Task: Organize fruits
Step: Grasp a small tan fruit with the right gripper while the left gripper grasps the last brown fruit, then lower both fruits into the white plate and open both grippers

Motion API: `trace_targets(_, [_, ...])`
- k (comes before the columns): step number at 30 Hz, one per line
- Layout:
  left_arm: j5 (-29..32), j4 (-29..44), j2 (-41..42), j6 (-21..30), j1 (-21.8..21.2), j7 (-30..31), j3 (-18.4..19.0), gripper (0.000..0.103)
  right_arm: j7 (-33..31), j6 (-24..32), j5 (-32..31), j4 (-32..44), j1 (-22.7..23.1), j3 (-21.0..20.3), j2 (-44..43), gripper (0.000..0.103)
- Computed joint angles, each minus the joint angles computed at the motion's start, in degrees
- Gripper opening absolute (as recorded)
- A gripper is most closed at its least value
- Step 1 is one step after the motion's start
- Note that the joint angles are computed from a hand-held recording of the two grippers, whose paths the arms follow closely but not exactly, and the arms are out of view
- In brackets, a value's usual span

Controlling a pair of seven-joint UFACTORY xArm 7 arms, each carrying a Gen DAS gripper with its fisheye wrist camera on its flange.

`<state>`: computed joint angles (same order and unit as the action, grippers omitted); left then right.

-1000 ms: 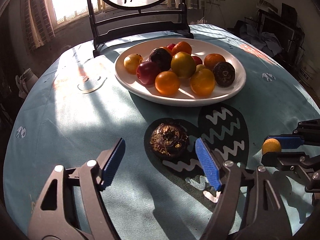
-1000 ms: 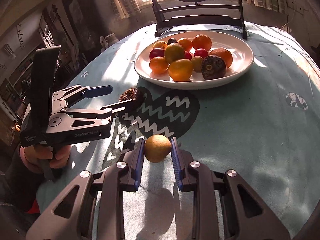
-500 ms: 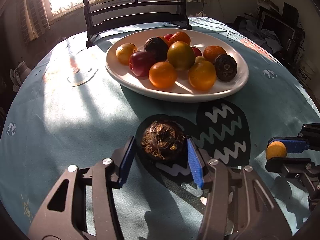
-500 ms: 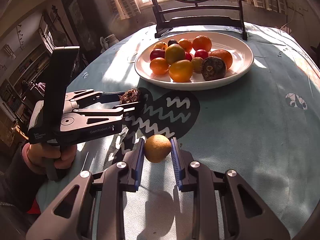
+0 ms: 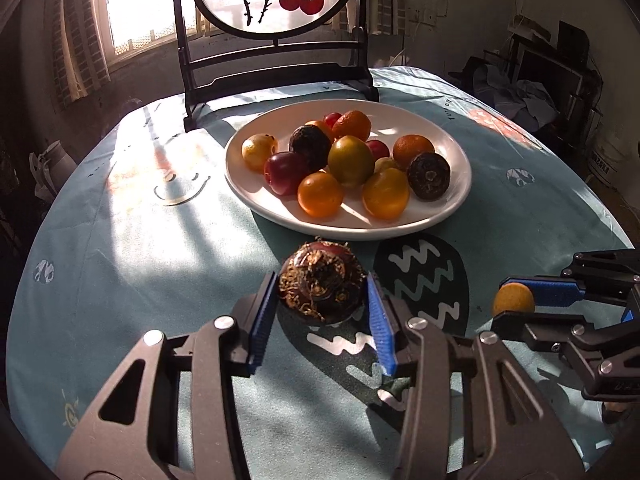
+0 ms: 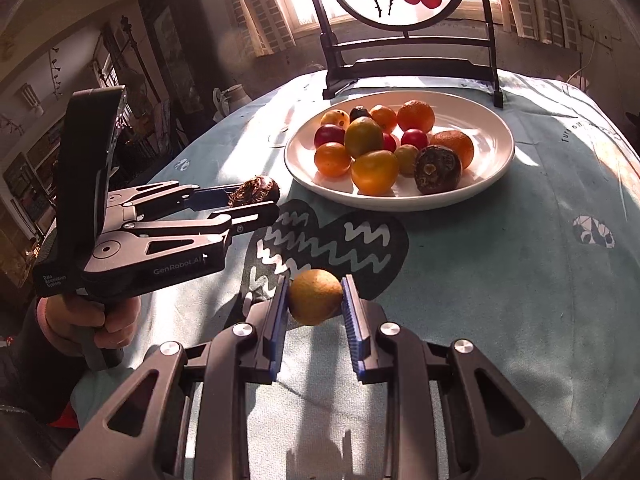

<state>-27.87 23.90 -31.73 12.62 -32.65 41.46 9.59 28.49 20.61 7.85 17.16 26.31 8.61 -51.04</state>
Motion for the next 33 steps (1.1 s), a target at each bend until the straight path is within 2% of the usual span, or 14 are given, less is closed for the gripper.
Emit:
trace_targets(5, [-1.44,3.84,1.36,0.39,-1.1,-0.43,0.67,0.044,2.08,-5.93,-1.33,1.01,-4.74,0.66,0.67,0.027])
trace_targets(10, [-4.29,10.52,8.25,-1.99,-2.66,-0.27,0.53,0.044,5.31,-11.26,-5.99,4.5,-15.43,4.23,6.54,0.027])
trace_targets(13, [-7.68,15.82,14.03,-2.84,-3.0,0.6,0.11,0.044,6.35,-14.27,-7.97,6.77,-19.71,4.39,12.11,0.027])
trace_targets(18, [-11.3,24.08,23.22,-1.85,-0.26,1.19,-2.38,0.044,4.65,-16.93,-9.77,10.51,-21.34,2.13,21.25,0.027])
trace_targets(20, [-10.31,25.84,25.62,-1.88,1.56,0.18,-4.03,0.044,3.1,-17.58,-9.94,11.79,-20.32,0.67,24.09,0.027])
trace_targets(21, [-8.16,26.2,26.31,-1.76,2.95,-2.01,-5.14,0.045,2.16,-17.5,-9.82,12.3,-19.46,-0.15,25.12,0.03])
trace_targets(22, [-6.25,26.15,26.55,-1.99,4.29,-4.3,-6.21,0.059,2.01,-17.08,-10.07,12.73,-19.85,0.34,25.62,0.038])
trace_targets(23, [-3.31,25.41,26.26,-3.17,5.92,-7.79,-7.6,0.084,2.4,-16.39,-10.56,12.96,-20.88,1.42,25.51,0.042])
trace_targets(24, [-0.57,24.13,25.54,-5.48,7.65,-11.01,-9.21,0.09,2.82,-15.82,-10.84,12.91,-21.31,2.15,24.96,0.044])
trace_targets(26, [-0.44,22.26,23.32,-7.07,8.93,-10.89,-10.49,0.093,2.67,-14.18,-10.58,12.86,-20.33,1.67,23.56,0.044])
trace_targets(28, [0.74,20.43,20.17,-5.62,9.85,-10.77,-10.9,0.094,3.35,-11.14,-10.13,12.84,-19.8,1.68,21.34,0.076])
trace_targets(30, [0.92,17.28,15.86,-5.36,9.08,-9.71,-9.92,0.097,4.03,-10.38,-9.26,11.13,-18.49,1.27,17.82,0.081])
trace_targets(33, [0.87,11.26,7.86,-5.08,6.07,-7.41,-6.74,0.1,4.75,-5.99,-9.26,8.7,-17.2,2.48,10.64,0.099])
